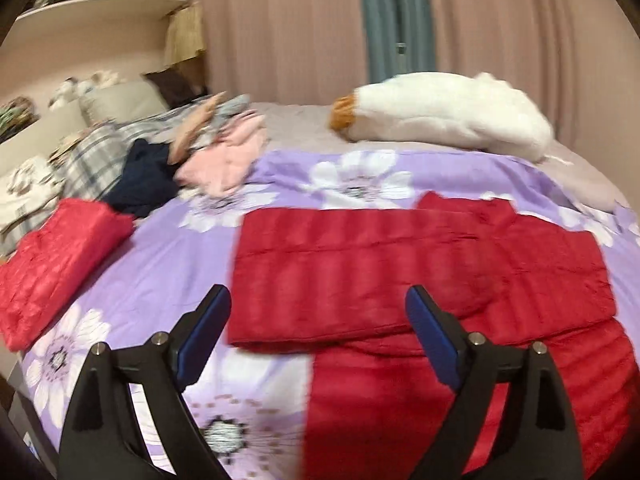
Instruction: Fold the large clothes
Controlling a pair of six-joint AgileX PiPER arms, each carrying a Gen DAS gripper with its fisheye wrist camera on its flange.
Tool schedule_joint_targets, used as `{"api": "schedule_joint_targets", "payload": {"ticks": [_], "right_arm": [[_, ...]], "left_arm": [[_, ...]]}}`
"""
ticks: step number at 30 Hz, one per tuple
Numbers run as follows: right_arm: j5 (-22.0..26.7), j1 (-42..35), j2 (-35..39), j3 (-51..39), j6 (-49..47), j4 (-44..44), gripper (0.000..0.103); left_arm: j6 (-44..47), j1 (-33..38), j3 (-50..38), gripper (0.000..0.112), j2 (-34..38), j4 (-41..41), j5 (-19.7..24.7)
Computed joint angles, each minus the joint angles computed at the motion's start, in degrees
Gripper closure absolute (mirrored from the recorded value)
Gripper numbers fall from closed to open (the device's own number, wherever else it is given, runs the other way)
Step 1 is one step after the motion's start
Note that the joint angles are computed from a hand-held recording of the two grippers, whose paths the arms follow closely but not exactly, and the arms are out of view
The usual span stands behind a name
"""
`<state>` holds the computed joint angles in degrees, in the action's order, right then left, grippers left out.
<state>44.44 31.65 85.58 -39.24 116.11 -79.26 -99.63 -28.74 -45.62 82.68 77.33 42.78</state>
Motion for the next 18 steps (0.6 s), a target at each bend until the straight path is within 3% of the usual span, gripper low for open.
{"api": "schedule_joint_targets", "payload": {"ticks": [4, 7, 10, 14, 18], "right_arm": [[-4.0, 1.7, 0.0, -1.3, 0.3, -1.1, 0.018], [-6.9, 3.5, 1.9, -4.2, -0.9, -0.7, 0.015], [-5.1, 7.8, 7.4, -11.5, -4.5, 1.5, 0.012], [-5.4, 12.2, 16.6, -26.0, -17.7, 6.8, 0.012], [-10.1, 11.5, 27.7, -45.4, -37.8, 23.7, 0.012]], "left_arm": [[-2.7, 7.0, 5.3, 0.023, -0.7, 2.4, -3.1], [-3.9, 11.3, 7.0, 0.031, 1.5, 4.8, -0.8], [-5.8, 16.7, 8.2, 0.041, 0.4, 6.1, -2.7], [-5.9, 28.6, 8.8, 0.062, -2.3, 6.1, -15.4], [-6.4, 31.6, 7.3, 0.072, 0.5, 3.0, -13.8]]}}
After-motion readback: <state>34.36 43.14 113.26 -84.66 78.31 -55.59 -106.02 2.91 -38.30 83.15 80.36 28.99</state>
